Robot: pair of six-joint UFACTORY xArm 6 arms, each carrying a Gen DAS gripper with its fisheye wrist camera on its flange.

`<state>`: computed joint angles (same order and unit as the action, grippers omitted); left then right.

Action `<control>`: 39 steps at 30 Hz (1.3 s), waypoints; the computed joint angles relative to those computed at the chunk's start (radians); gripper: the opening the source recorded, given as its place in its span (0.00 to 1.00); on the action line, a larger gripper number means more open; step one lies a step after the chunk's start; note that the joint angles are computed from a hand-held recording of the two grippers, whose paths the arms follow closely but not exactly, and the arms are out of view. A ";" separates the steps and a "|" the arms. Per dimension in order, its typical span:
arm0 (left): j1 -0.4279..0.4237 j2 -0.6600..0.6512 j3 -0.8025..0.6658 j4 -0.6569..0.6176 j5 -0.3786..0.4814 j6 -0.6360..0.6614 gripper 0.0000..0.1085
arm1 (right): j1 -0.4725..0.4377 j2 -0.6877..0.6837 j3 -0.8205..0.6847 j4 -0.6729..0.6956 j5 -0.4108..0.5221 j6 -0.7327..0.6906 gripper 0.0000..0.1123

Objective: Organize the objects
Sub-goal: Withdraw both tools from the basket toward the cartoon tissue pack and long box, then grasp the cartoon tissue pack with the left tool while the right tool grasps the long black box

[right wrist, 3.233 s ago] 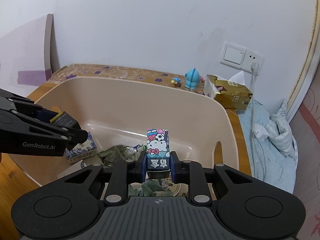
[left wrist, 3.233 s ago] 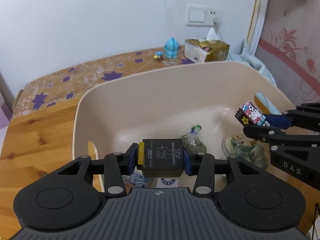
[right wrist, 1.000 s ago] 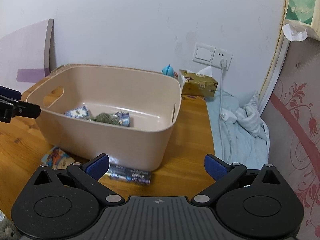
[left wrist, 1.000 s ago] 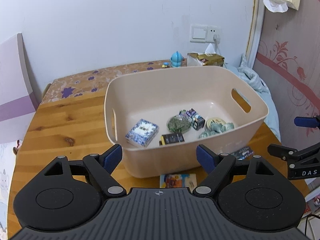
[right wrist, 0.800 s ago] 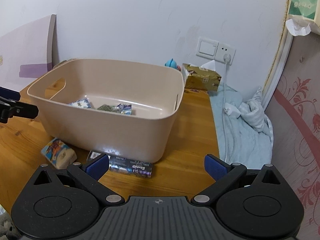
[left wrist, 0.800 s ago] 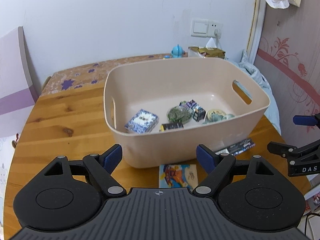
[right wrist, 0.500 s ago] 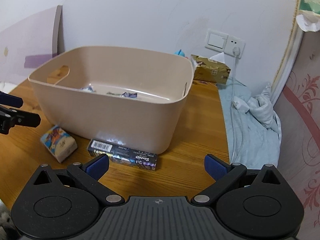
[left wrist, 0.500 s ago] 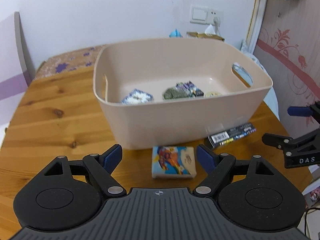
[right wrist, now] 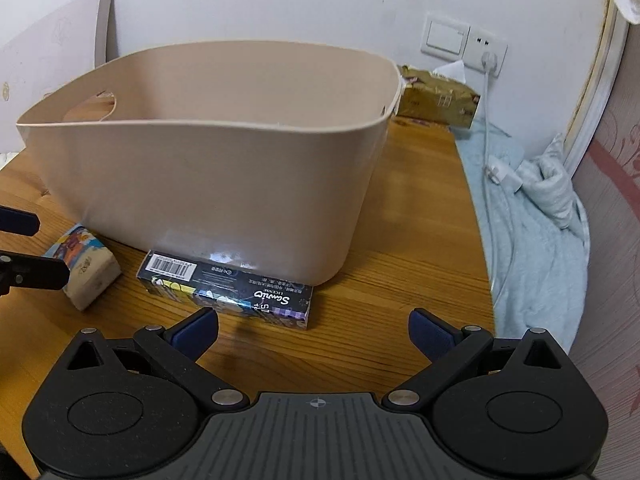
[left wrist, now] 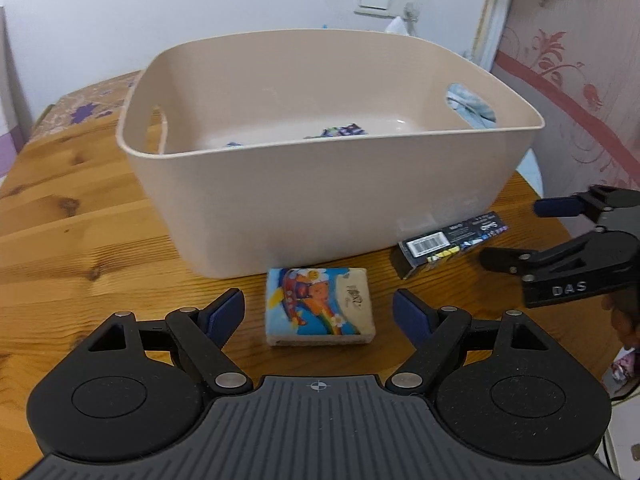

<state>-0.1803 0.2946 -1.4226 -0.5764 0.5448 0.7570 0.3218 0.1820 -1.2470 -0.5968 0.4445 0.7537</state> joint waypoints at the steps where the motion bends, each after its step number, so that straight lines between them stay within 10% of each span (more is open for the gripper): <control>1: -0.001 0.006 -0.006 -0.012 0.009 0.020 0.76 | -0.001 0.008 -0.006 0.016 -0.002 -0.010 0.92; 39: 0.028 -0.026 0.102 0.112 -0.072 -0.063 0.76 | 0.099 0.006 0.028 0.195 -0.083 -0.204 0.69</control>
<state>-0.1521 0.2685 -1.3207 -0.4646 0.4730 0.6942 0.4212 0.1883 -1.2190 -0.4022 0.3612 0.5494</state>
